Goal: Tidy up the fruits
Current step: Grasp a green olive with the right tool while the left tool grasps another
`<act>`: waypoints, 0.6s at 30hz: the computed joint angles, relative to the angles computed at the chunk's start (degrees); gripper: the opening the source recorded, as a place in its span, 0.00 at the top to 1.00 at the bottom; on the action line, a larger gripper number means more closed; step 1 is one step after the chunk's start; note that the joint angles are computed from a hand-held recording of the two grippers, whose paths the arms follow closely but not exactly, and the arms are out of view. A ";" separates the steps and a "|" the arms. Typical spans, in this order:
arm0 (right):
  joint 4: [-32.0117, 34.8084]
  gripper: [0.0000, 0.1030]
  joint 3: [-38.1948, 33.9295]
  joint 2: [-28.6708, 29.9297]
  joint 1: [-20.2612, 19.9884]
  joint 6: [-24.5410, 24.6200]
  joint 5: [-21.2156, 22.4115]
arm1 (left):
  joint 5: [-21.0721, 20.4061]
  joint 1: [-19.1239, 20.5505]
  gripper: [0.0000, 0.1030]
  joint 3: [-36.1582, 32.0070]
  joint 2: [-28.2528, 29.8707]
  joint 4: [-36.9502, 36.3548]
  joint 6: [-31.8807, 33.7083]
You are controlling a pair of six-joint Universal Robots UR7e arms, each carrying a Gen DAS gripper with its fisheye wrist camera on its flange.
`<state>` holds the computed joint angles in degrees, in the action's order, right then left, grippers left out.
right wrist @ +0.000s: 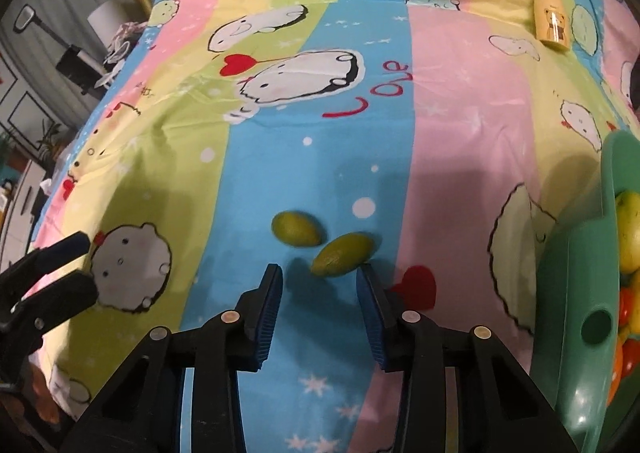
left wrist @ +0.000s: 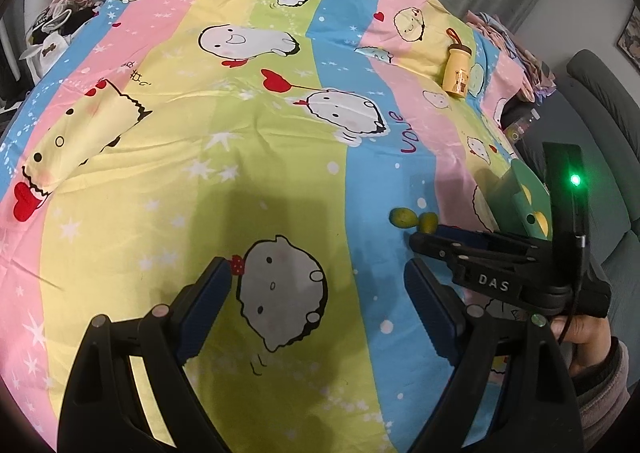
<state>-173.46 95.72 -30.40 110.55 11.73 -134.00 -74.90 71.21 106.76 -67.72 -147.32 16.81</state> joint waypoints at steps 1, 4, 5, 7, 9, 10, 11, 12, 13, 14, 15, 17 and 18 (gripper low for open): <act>0.23 0.60 -0.34 0.14 -0.03 -0.22 -0.20 | -0.07 0.01 0.14 -0.13 0.12 0.07 0.11; 1.40 0.61 -1.63 0.73 -0.01 -1.39 -1.53 | -0.16 -0.05 0.14 -0.44 0.49 0.39 0.38; 1.67 0.62 -1.97 0.90 -0.02 -1.82 -2.08 | -0.14 -0.16 0.14 -0.57 0.64 0.64 0.50; 2.33 0.68 -2.47 1.08 0.00 -2.73 -3.00 | 0.04 -0.37 0.14 -0.66 0.81 0.70 0.90; 2.28 0.73 -2.80 1.29 -0.08 -3.89 -3.81 | 0.18 -0.70 0.14 -0.99 1.14 0.96 1.31; 2.13 0.74 -2.77 1.23 -0.18 -4.42 -3.66 | 0.12 -0.78 0.14 -1.15 1.25 1.10 1.43; 2.16 0.74 -2.72 1.16 -0.21 -4.57 -3.59 | 0.15 -0.99 0.14 -1.46 1.52 1.49 1.54; 2.17 0.74 -2.78 1.24 -0.15 -4.95 -3.84 | 0.15 -1.17 0.14 -1.66 1.70 1.79 1.65; 1.91 0.75 -2.78 1.37 -0.07 -5.47 -4.12 | 0.16 -1.38 0.14 -1.87 1.94 2.07 1.85; 1.31 0.78 -2.64 1.48 0.00 -5.93 -4.51 | 0.29 -1.70 0.14 -2.04 2.19 2.34 2.18; 0.60 0.78 -2.21 1.32 -0.05 -6.08 -4.07 | 0.31 -1.93 0.14 -2.16 2.38 2.52 2.43; -1.55 0.78 -0.90 0.79 0.02 -6.37 -2.77 | 0.24 -2.34 0.14 -2.48 2.90 3.14 2.96; -2.67 0.78 -0.17 0.46 0.11 -6.45 -2.23 | 0.43 -2.63 0.14 -2.65 3.28 3.31 3.26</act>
